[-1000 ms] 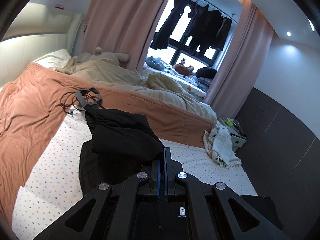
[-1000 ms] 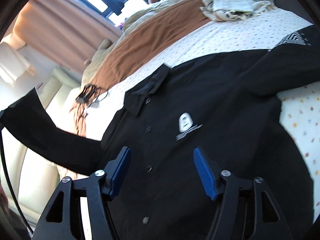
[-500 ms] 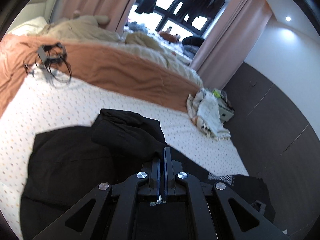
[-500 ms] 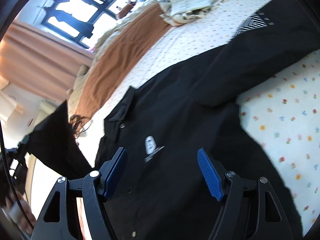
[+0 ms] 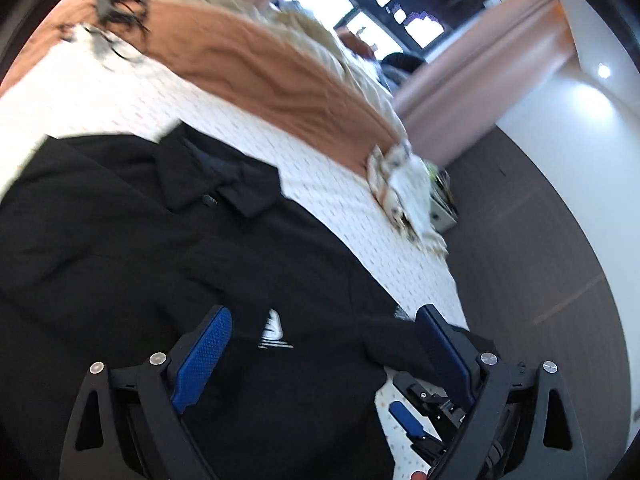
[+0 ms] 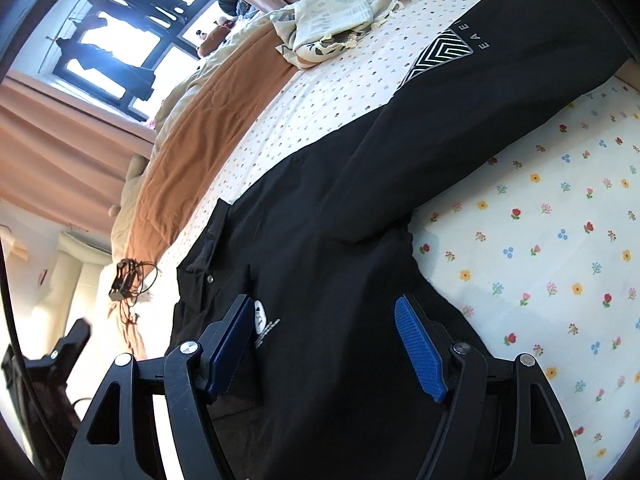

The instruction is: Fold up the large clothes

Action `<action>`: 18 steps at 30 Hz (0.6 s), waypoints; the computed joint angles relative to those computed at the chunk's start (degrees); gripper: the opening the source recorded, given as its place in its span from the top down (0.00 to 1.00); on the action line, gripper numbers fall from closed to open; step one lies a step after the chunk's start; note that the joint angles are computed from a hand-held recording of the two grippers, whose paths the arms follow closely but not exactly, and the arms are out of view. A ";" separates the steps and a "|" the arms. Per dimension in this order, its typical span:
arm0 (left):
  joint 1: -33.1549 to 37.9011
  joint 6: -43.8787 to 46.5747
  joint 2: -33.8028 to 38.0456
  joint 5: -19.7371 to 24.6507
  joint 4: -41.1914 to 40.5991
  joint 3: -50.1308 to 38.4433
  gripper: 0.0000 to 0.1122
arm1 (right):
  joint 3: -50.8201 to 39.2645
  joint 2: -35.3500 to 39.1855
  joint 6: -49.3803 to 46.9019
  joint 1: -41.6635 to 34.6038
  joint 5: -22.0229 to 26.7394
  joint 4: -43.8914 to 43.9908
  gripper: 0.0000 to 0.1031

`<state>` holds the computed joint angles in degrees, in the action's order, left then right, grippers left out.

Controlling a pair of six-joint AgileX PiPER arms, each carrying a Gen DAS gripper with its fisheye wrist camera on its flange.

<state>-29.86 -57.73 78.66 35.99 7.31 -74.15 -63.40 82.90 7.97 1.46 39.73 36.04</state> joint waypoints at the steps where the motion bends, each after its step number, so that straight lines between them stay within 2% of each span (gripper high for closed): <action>1: -1.33 -4.56 -1.91 1.56 4.62 0.63 0.17 | -0.28 0.01 -0.49 0.51 -0.16 -0.06 0.29; 5: -4.09 -16.78 -7.64 8.03 14.99 2.57 0.17 | -1.94 0.26 -2.81 4.18 -0.70 0.22 0.29; 9: -2.76 -19.39 -13.83 10.69 17.12 7.18 0.17 | -3.40 0.14 -0.01 9.24 -1.57 -5.25 0.29; 11: -0.37 -18.57 -16.86 10.12 16.03 10.36 0.17 | -4.83 0.89 2.67 12.52 -1.78 -9.61 0.29; 14: 4.82 -14.59 -20.61 10.94 11.68 13.79 0.17 | -8.63 2.74 6.18 16.77 0.86 -15.32 0.29; 18: 13.27 -8.51 -24.30 8.46 3.90 17.83 0.17 | -13.40 3.66 12.33 23.50 4.32 -28.52 0.29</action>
<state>-16.59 -66.23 54.36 44.45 11.21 -56.32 -76.79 86.56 20.31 24.96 44.05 7.51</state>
